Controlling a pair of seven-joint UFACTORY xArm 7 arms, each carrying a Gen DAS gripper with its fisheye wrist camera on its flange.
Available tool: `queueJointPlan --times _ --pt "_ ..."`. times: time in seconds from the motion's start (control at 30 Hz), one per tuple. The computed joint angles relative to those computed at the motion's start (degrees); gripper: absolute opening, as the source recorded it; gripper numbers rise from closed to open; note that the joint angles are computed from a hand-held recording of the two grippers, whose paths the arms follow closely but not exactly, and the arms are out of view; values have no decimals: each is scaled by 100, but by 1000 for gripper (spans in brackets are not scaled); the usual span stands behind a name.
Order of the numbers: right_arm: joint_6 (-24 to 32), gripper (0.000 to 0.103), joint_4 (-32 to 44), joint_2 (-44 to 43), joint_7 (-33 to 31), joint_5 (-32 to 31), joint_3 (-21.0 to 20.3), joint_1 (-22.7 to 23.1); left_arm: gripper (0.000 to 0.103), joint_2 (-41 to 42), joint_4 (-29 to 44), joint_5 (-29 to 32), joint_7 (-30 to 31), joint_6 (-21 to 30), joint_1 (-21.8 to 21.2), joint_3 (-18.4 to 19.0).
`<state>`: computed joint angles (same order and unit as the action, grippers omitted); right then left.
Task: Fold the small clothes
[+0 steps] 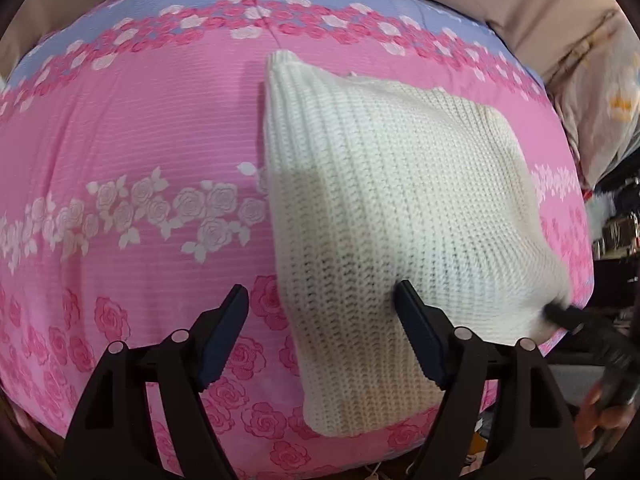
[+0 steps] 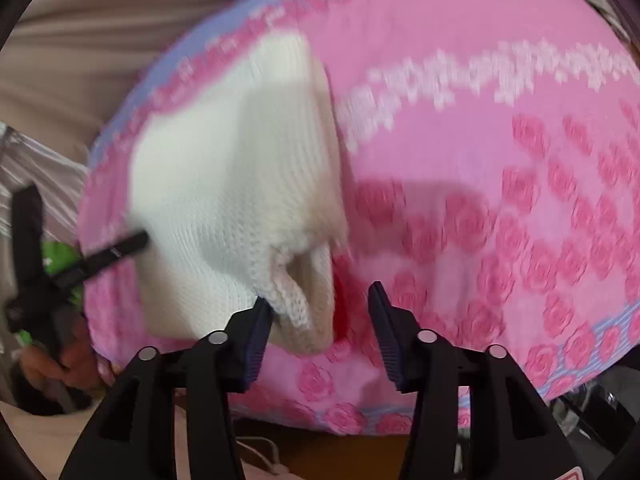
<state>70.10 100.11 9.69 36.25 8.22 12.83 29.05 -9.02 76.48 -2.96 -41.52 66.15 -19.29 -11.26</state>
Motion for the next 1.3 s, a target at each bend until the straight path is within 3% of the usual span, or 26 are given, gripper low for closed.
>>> queueJointPlan --times 0.1,0.2,0.33,0.37,0.4,0.43,0.47,0.53,0.6,0.63,0.73,0.8,0.9,1.0,1.07,1.13,1.17,1.2,1.23,1.3 --pt "-112 69 551 347 -38 -205 -30 43 73 -60 5 128 -136 -64 15 -25" --pt "307 69 1423 1037 -130 -368 -88 129 73 -37 87 196 -211 -94 41 -21" --pt "-260 69 1118 982 -169 320 -61 -64 75 30 159 300 -346 -195 92 -3" --pt "-193 69 1287 1147 -94 249 -82 -7 75 78 182 306 -343 -204 93 2" --pt "-15 55 1543 1363 -78 169 -92 56 74 166 249 351 -347 -150 92 -4" --pt "174 34 1818 1606 -62 68 -115 152 74 244 357 390 -349 -34 84 -7" --pt "331 21 2044 1760 6 -70 -99 192 74 236 373 401 -349 -44 76 1" --pt "-74 19 2031 1591 -120 -35 -134 256 75 90 265 504 -422 -234 78 -1" --pt "-29 20 2304 1575 -313 -531 -245 496 76 92 216 507 -481 -250 82 -5" --pt "78 21 2303 1609 -402 -604 -264 515 76 121 183 414 -461 -237 78 13" --pt "620 40 1988 1758 -460 -464 -262 380 76 72 -32 -171 -365 -404 84 129" --pt "87 57 1300 1322 -133 -61 -269 202 77 -131 -267 -244 -426 -726 122 145" --pt "-454 86 803 938 -29 -52 -235 108 82 -292 -622 -465 -491 -1222 183 202" --pt "-250 86 949 1225 -150 268 -135 -69 85 -154 -874 -1257 -135 -1595 150 384" --pt "-613 90 694 1311 -105 809 37 -288 88 -79 -1037 -1588 -12 -1819 156 409" --pt "-1036 94 545 1264 -121 941 -14 -233 88 -69 -1280 -2044 48 -2111 154 453" --pt "-1078 94 592 1334 -181 1109 49 -272 86 -109 -1326 -2090 6 -2192 258 348" --pt "-1083 92 647 1364 -107 1059 29 -229 68 -74 -1299 -2313 203 -2249 122 467" --pt "-1132 85 695 1400 -108 1036 30 -203 63 -36 -1197 -2386 322 -2150 36 541" --pt "-1047 46 906 1531 -122 1094 67 -189 50 103 -805 -2086 278 -1798 144 411"
